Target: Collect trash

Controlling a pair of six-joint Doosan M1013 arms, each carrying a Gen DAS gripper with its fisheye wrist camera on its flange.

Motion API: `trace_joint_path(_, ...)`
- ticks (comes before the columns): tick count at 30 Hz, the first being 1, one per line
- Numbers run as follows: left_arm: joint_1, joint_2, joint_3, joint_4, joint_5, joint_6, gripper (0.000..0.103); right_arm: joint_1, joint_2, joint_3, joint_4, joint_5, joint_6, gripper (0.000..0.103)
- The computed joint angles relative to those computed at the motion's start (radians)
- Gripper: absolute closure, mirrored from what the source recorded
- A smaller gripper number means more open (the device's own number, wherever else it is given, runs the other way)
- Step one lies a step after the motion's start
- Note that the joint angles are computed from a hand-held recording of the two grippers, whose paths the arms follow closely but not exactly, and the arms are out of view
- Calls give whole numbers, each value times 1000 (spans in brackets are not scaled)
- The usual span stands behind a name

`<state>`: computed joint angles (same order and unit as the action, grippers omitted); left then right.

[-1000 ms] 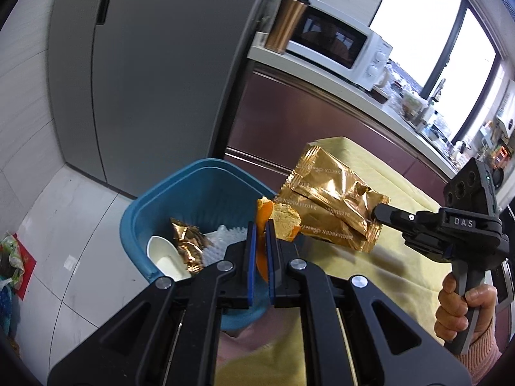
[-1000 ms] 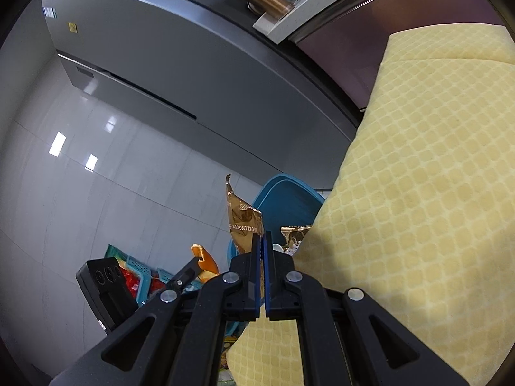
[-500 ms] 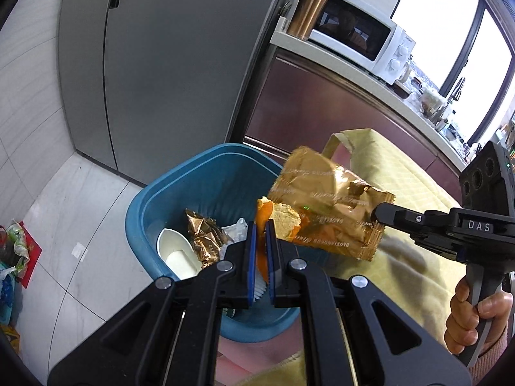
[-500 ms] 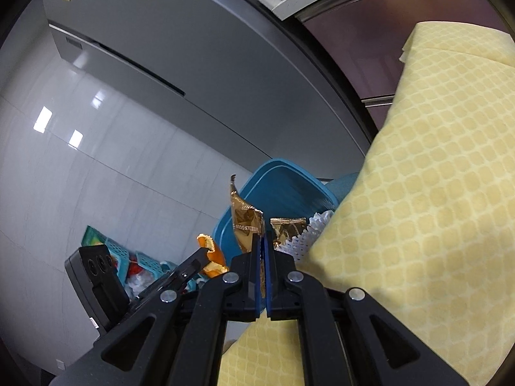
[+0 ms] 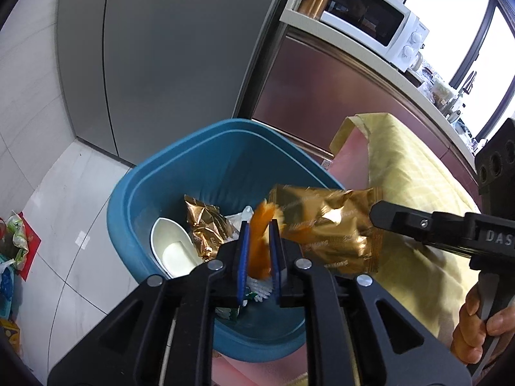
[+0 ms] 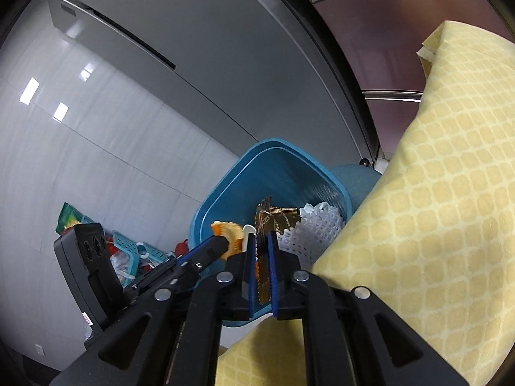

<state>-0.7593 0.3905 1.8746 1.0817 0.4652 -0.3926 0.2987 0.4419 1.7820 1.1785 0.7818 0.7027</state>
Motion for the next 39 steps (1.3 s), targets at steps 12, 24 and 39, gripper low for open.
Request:
trace_joint_path(12, -22, -11, 8, 70, 6, -54, 72, -12, -45, 36, -3, -37, -63, 63)
trace_joint_path(24, -126, -63, 22, 371, 89, -207, 23, -80, -196, 201, 215, -213, -377, 26)
trace_joint_path(39, -241, -10, -63, 526, 209, -236, 6, -108, -393, 460, 1304, -501, -1485, 7)
